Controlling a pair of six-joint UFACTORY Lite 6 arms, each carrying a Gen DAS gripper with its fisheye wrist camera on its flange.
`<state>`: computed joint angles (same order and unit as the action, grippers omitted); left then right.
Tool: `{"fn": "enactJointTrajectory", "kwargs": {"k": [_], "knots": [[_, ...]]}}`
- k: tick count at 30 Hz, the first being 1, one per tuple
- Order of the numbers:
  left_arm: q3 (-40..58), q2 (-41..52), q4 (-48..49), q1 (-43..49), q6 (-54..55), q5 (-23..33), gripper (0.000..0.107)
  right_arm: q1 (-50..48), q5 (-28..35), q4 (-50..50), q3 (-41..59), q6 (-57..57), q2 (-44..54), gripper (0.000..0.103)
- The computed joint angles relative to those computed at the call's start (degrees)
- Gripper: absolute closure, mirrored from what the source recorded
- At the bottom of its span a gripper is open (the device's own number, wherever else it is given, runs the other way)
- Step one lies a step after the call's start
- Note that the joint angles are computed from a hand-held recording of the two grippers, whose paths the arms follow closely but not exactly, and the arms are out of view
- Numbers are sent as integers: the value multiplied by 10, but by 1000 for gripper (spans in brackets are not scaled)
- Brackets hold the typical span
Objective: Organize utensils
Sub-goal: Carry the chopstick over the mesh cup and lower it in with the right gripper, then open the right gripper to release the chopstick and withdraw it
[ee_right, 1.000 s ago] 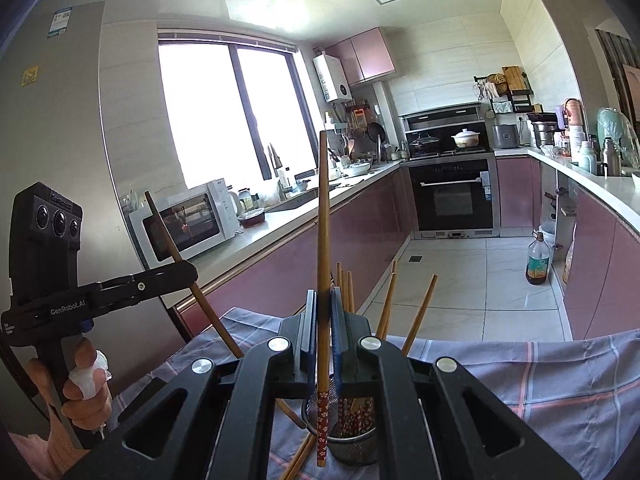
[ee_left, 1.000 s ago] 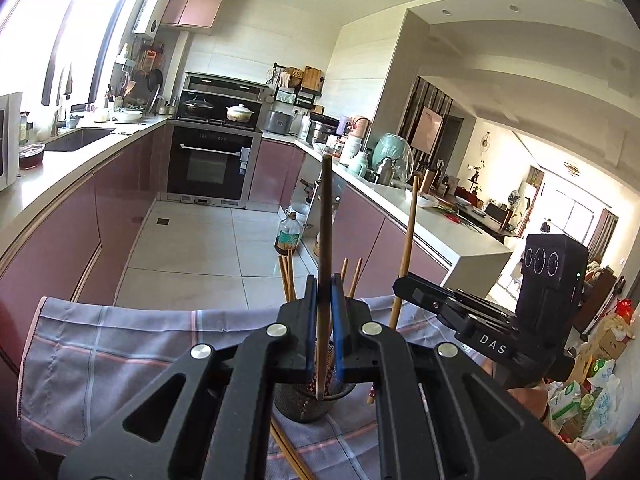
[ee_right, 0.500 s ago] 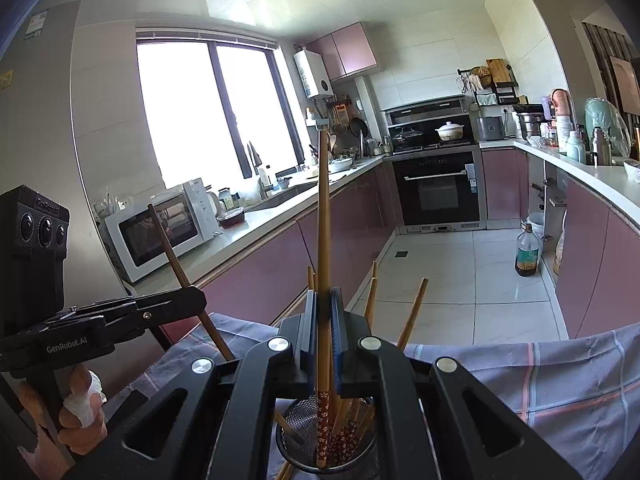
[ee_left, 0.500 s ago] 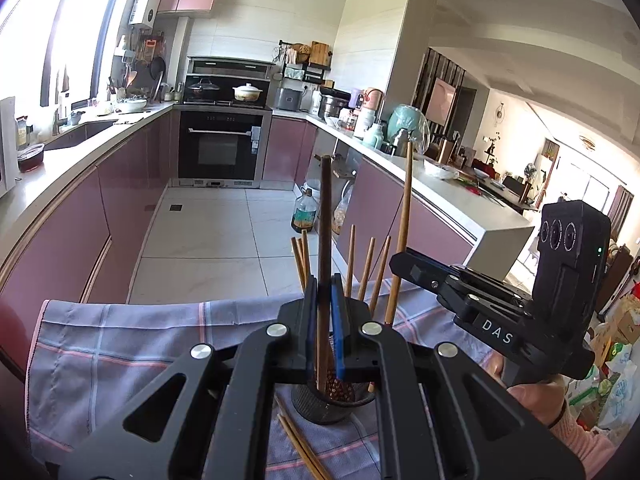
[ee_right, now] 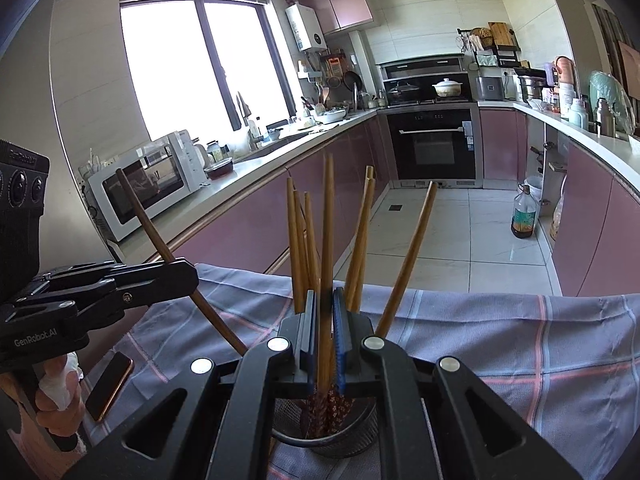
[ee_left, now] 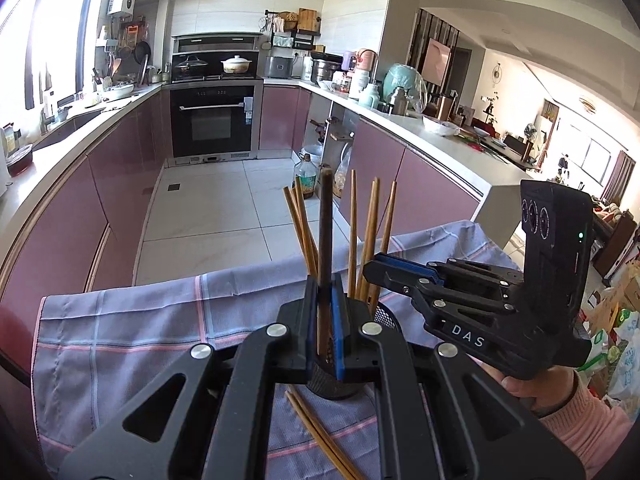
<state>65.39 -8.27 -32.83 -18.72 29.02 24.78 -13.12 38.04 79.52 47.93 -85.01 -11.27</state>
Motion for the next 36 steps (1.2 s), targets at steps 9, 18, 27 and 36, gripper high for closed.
{"fn": "enactJointTrajectory", "kwargs": {"k": [9,18,27,36], "knots": [[29,53,-27,18,15,-5,86,-5,-4,-2,-13,3,-11,86],[-4,63,-103,42,84,-26,79,-30,32,-4,-51,-1,-61,76],[-143,-48,-158,57,157,-74,69,-66,103,-35,-99,0,-136,68],[-295,-151,-229,98,244,-76,64,-42,120,-92,-187,16,-216,67]]}}
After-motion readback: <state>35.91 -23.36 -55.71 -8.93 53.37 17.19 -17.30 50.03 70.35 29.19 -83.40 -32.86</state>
